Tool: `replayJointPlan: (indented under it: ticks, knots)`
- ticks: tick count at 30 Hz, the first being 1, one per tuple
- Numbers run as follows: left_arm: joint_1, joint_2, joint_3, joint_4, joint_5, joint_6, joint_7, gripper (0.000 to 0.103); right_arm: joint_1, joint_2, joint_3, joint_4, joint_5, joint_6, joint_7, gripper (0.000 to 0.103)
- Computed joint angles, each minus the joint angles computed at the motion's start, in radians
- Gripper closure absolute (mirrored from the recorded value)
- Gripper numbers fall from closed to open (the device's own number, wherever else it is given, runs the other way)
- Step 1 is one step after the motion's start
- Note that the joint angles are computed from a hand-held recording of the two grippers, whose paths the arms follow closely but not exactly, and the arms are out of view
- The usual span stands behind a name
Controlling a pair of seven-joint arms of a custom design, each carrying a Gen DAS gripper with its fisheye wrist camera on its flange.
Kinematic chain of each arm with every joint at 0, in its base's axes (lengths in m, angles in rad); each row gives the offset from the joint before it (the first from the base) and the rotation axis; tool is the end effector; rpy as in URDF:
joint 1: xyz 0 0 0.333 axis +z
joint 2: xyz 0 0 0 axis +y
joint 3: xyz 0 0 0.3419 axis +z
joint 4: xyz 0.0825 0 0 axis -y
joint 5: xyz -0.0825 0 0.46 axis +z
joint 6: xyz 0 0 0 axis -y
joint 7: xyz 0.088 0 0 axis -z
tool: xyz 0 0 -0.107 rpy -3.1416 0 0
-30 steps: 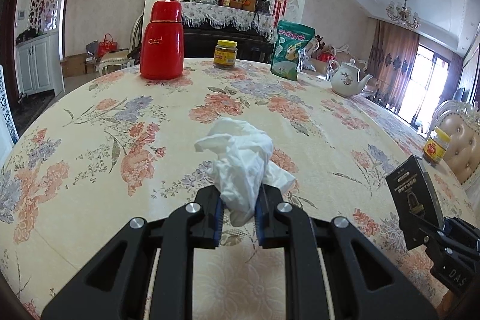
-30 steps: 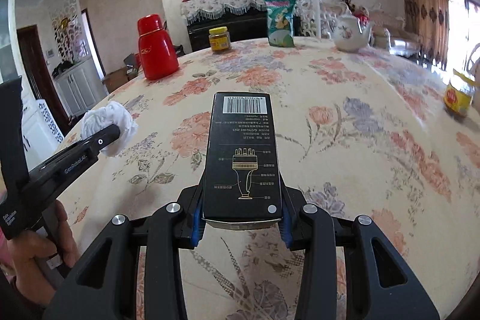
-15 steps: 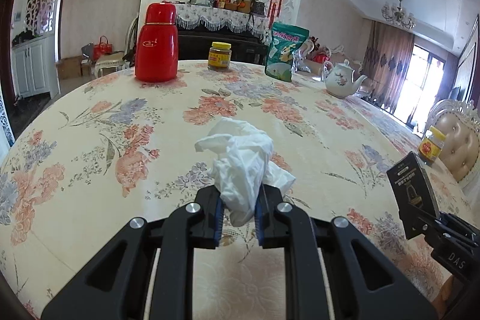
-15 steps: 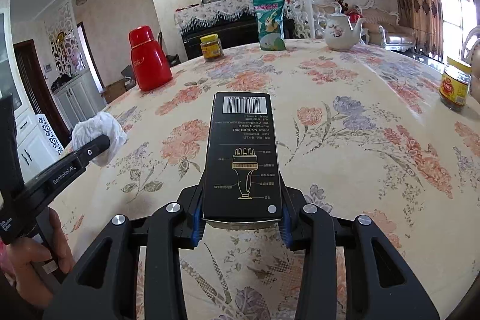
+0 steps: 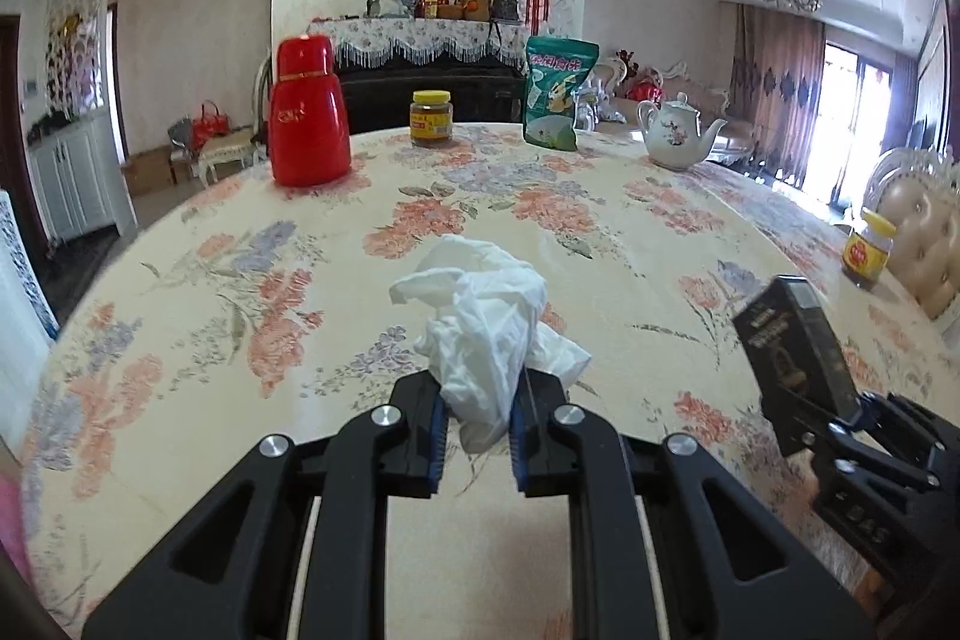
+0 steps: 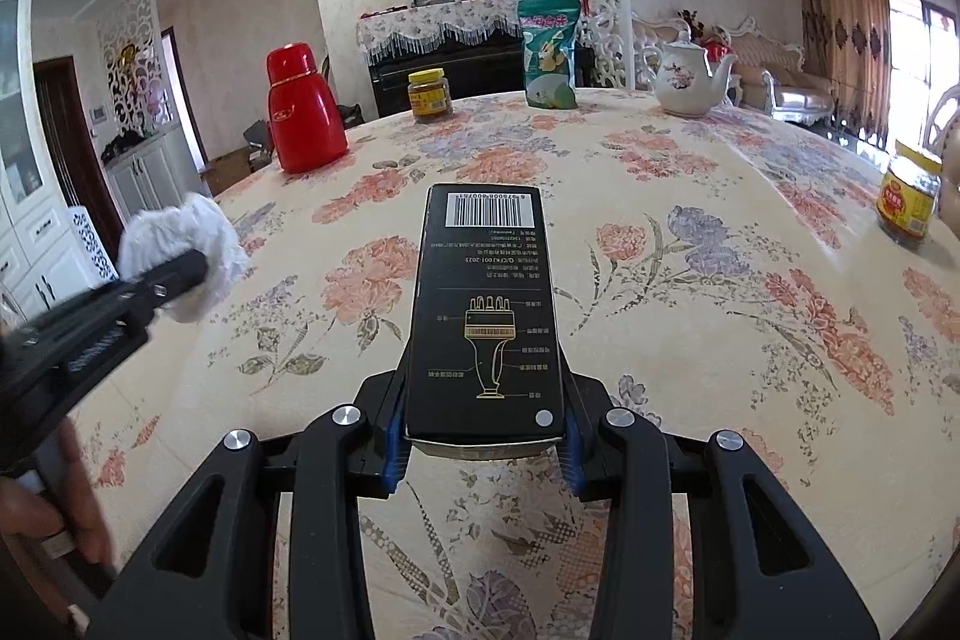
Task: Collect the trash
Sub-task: 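Carry the tissue and black box to the pink bin and release both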
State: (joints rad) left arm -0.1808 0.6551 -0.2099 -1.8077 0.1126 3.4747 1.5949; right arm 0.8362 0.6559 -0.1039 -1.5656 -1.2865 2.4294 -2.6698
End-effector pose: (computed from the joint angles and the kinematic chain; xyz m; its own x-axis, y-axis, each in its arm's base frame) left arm 0.7113 -0.2802 0.2754 -0.4325 -0.9010 0.0346 -0.4761 0.1956 -0.8573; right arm 0.5885 0.5415 0.2584 -0.2523 -0.9609 -0.1140 -0.5235 0.2346 -0.8191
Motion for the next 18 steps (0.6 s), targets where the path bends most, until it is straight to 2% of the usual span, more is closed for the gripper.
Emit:
replayJointPlan:
  ticks: [5,9,13,18]
  knots:
    - [-0.006,-0.075,0.024,-0.113,-0.019,0.047,0.002,0.087,0.004,0.017,0.006,0.027,0.013,0.003,-0.061,0.065]
    - [-0.014,-0.121,0.045,-0.196,-0.037,0.087,0.023,0.087,0.020,0.045,0.010,0.074,0.041,-0.025,-0.168,0.065]
    - [0.037,-0.152,0.025,-0.264,-0.020,0.110,-0.003,0.087,0.043,0.054,0.001,0.101,0.062,-0.053,-0.228,0.065]
    - [0.122,-0.178,-0.015,-0.326,0.057,0.133,-0.081,0.086,0.065,0.051,0.000,0.111,0.073,-0.067,-0.275,0.065]
